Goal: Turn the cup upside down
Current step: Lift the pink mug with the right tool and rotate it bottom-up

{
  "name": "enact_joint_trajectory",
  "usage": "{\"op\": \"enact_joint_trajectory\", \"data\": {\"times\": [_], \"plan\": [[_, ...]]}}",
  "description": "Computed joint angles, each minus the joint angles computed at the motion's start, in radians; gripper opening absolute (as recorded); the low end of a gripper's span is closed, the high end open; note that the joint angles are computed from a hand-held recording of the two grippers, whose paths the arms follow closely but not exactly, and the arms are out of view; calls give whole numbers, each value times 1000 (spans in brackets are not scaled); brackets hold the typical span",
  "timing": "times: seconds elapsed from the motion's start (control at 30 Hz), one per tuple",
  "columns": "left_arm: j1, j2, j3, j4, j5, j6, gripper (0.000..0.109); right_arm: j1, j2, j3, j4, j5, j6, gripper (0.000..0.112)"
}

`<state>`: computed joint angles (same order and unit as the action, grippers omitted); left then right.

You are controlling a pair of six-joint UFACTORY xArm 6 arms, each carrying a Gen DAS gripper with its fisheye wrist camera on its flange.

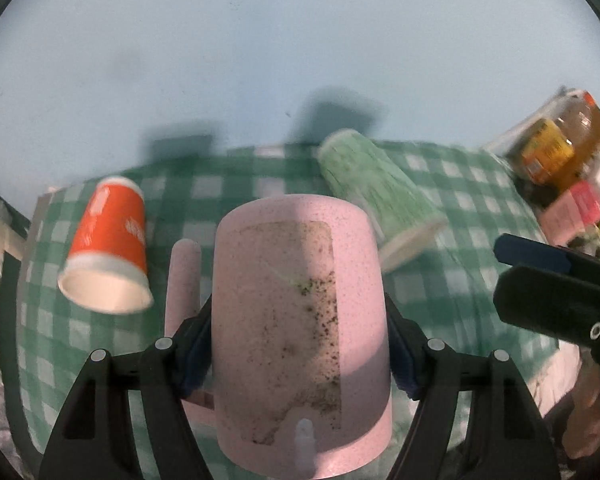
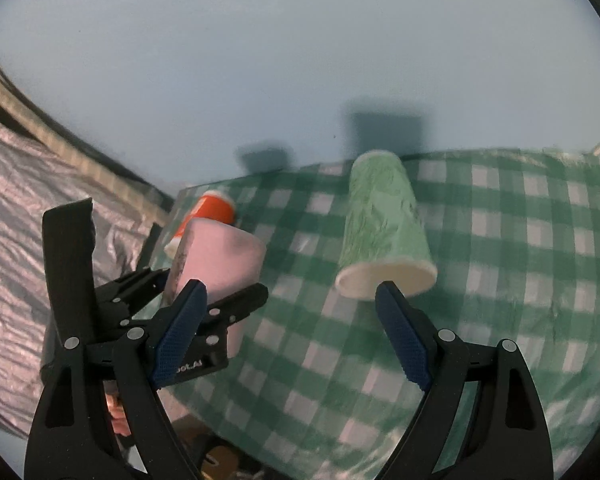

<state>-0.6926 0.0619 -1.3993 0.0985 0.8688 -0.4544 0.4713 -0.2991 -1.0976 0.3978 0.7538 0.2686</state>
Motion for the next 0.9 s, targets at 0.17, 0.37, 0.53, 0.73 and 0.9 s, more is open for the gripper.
{"op": "enact_joint_trajectory", "data": {"times": [0.17,0.37,0.53,0.73,0.9], "plan": [[-32,-88,137,-66,-42,20,75,39,-121,135,33,-36,15,87],[-56,-126,221,-107,-70,35,75,87,-197,241,34,-59,47,87],[-71,-142,258,-108,-77,25,75,100,-230,298,11,-70,79,87],[-82,-128,275,-106,-68,27,75,102,-237,342,13,-83,92,87],[-86,-113,272,-106,-60,25,75,98,-235,347,32,-78,76,87]]}}
